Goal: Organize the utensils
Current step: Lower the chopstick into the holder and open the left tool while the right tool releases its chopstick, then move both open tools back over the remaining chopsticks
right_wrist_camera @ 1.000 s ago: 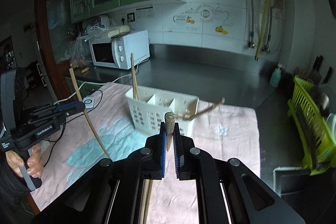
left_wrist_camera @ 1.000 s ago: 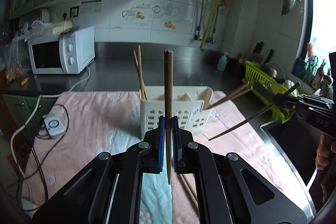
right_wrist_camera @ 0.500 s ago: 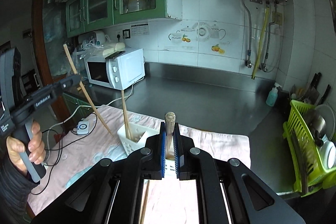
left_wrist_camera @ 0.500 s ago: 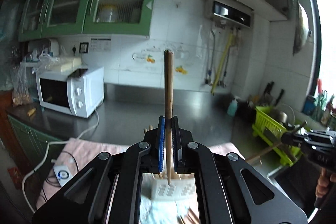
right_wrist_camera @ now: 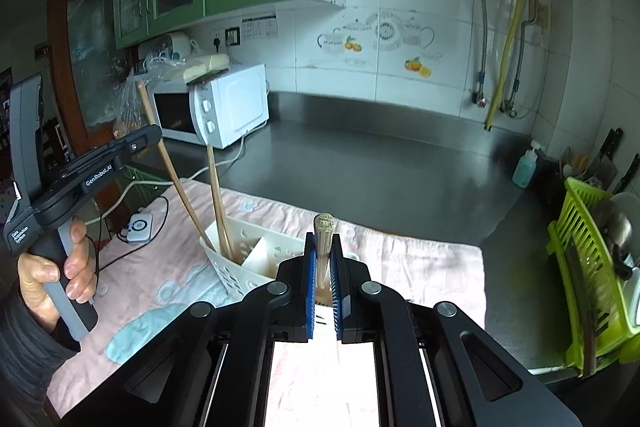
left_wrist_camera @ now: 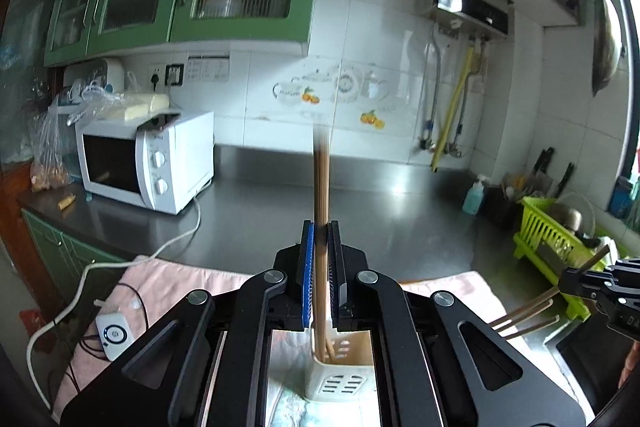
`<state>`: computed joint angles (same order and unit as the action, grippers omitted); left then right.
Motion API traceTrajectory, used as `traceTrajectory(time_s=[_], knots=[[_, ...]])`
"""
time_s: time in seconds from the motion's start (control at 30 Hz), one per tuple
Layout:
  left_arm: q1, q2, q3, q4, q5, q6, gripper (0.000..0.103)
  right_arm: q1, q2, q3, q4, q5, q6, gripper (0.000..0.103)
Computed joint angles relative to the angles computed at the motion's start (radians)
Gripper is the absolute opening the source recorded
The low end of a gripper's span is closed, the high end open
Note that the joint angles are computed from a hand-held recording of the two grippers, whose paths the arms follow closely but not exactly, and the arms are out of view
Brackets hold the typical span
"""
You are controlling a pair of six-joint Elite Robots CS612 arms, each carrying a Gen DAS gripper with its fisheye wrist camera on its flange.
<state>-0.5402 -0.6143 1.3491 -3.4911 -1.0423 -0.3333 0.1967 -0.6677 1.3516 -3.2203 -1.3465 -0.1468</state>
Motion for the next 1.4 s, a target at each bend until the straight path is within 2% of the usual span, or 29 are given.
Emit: traceTrajectory(time_s=[0.2,0.33,0.37,0.43,0.5,0.57,0.67,0.77,1.07,1.23,1.4], knots=[[0.007,0.006,-0.003,0.052,-0.017,-0.023,0.005,0.003,0.021,-0.024,0.035,0.004,0.005,0.007],[0.006,-0.001,0.013,0.058,-0.027,-0.032,0.01,0.004,0.026,-0.024,0.03,-0.001,0.012,0.008],[0.004,-0.003,0.018,0.057,-0.023,-0.03,0.013,0.004,0.025,-0.021,0.023,-0.001,0.015,0.008],[-0.003,-0.01,0.036,0.038,-0.008,-0.029,0.038,0.003,0.019,-0.009,0.011,-0.003,0.016,0.009],[-0.008,-0.017,0.052,0.019,0.002,-0.022,0.041,0.003,0.013,0.007,-0.014,-0.012,0.016,0.016],[-0.015,-0.029,0.076,0.014,0.01,-0.018,0.048,0.003,0.002,0.03,-0.039,-0.017,0.012,0.017],[-0.027,-0.045,0.119,-0.016,0.031,-0.013,0.054,0.002,-0.015,0.073,-0.082,-0.017,0.008,0.018],[-0.043,-0.066,0.169,-0.026,0.063,-0.024,0.069,0.002,-0.034,0.129,-0.125,-0.017,-0.002,0.018],[-0.09,-0.116,0.318,-0.049,0.137,-0.063,0.085,0.006,-0.057,0.278,-0.201,0.019,-0.014,0.018],[-0.119,-0.121,0.379,-0.071,0.182,-0.062,0.087,0.006,-0.046,0.331,-0.2,0.052,-0.016,0.018],[-0.134,-0.122,0.427,-0.062,0.165,-0.11,0.087,0.007,-0.02,0.353,-0.163,0.07,-0.013,0.018]])
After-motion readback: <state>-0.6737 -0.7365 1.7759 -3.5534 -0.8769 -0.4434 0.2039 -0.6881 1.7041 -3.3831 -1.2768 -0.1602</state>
